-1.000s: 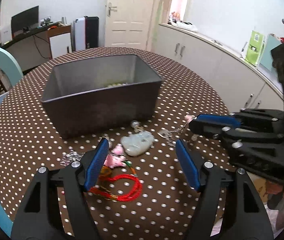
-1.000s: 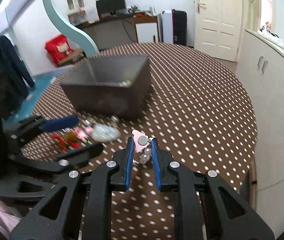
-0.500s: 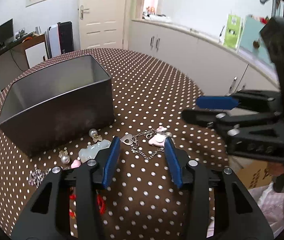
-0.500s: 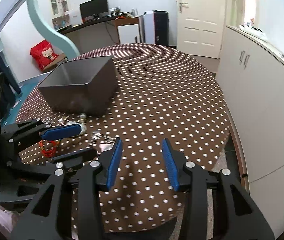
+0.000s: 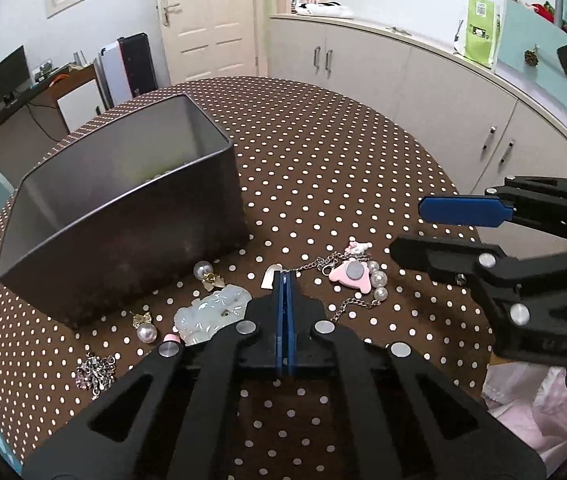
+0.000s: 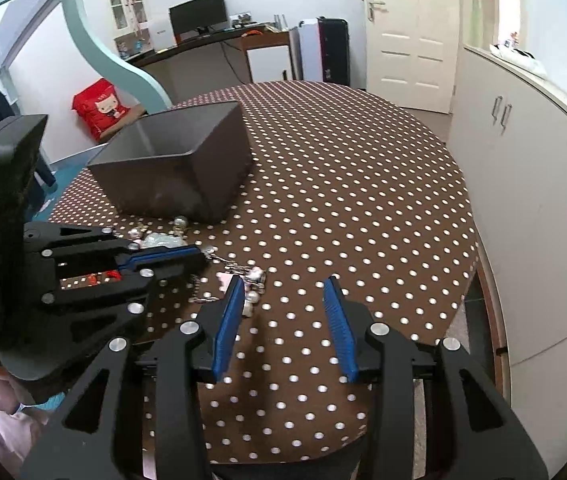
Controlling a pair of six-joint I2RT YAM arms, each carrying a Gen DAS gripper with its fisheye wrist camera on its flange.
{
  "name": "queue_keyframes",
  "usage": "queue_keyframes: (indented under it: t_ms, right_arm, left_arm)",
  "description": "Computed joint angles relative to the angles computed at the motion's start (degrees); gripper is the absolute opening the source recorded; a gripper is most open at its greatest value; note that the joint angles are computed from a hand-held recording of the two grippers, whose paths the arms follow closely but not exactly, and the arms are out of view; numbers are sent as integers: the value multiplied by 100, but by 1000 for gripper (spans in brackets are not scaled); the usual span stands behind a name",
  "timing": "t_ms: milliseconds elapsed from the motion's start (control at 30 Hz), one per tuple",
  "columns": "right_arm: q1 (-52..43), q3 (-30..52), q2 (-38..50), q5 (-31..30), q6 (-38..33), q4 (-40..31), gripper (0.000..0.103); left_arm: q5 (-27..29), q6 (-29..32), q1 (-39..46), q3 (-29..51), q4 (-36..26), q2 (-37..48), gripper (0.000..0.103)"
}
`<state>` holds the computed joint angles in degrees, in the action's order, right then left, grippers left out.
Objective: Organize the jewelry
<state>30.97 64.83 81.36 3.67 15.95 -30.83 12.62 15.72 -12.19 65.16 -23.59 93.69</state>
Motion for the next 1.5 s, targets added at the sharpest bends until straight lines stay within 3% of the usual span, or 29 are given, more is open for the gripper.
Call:
queue_keyframes:
  t_ms: [467,733,867,1000,1067,1500]
  right_arm:
    - [157,50,-21,99,30,-37,39]
    - [438,295,216,40,-124,49,39]
    - [533,591,660,145,-173,-17,20]
    - [570,728,974,288,-209,-18,17]
    - [606,806,1068,297,-231,-73,11]
    - [521,1132,932,360,-261,-123,11]
  left_arm:
    - [1529,-396,817,268,-179,-1175,0]
    - [1470,-392,843,355,-252,-1586,0]
    - [1307,-466,896,207,-325,-1631,0]
    - [1227,-484,995,21,-344,-1610,0]
    - [1193,-491,1052,-68,-353,-1550,0]
    - [1343,-580,1367,-133,-250,-1290,0]
